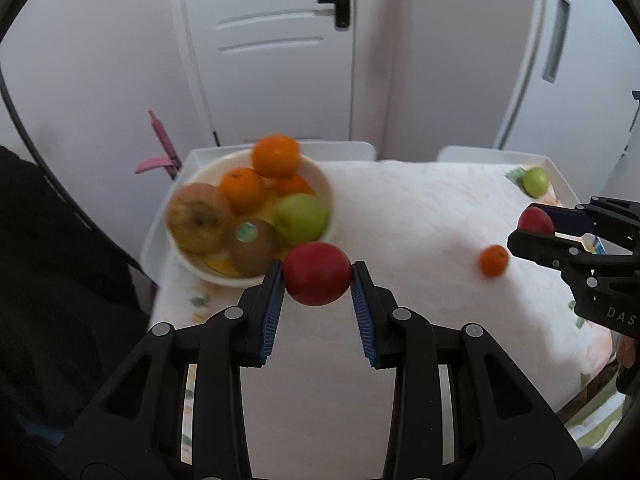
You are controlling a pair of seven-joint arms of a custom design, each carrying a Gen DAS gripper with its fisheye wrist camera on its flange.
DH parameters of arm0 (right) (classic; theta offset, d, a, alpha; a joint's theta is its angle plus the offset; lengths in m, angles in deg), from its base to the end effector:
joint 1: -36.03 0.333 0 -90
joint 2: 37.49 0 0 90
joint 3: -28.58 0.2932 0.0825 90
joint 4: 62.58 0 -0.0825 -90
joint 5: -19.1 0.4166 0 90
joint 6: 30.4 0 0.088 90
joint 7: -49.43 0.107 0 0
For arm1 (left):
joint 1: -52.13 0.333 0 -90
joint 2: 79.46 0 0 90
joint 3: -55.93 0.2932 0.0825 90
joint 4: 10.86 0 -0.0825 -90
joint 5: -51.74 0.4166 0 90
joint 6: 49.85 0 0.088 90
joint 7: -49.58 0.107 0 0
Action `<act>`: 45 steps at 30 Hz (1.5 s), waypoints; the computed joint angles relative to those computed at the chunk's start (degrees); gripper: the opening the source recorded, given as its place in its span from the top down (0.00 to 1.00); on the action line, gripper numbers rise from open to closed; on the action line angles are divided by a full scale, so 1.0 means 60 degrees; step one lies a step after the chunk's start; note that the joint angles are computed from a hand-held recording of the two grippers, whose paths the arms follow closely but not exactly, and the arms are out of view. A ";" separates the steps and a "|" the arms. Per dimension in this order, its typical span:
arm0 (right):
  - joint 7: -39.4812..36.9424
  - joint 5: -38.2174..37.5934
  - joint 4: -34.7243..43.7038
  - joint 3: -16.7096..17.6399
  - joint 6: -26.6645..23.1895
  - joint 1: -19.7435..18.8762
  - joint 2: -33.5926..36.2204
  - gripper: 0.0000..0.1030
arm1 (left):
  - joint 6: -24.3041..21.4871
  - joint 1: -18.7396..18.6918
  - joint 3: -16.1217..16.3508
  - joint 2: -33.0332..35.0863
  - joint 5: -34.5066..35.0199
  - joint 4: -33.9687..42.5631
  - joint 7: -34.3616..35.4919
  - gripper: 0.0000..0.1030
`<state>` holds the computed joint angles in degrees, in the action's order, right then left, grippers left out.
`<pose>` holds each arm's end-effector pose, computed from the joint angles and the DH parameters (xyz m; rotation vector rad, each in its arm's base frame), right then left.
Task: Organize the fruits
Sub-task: 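Carry the red tomato into the bowl and open the left tool while the right tool carries the cherry tomato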
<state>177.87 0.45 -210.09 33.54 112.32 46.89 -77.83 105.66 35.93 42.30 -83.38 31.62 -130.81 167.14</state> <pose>0.4124 0.1208 0.5284 -1.6379 2.0026 -0.6735 0.5325 -0.2938 0.4929 -1.0883 2.4622 -0.9173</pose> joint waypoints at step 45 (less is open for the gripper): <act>0.0678 -0.0391 0.5616 -0.0549 0.0553 0.0025 0.6558 0.68 | -0.1867 0.0574 -0.0026 0.6747 0.1555 0.8434 0.0700 0.00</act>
<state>181.94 -1.90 -176.40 30.24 115.63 47.04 -38.49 94.46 39.37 42.14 -42.90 40.95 -80.21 171.34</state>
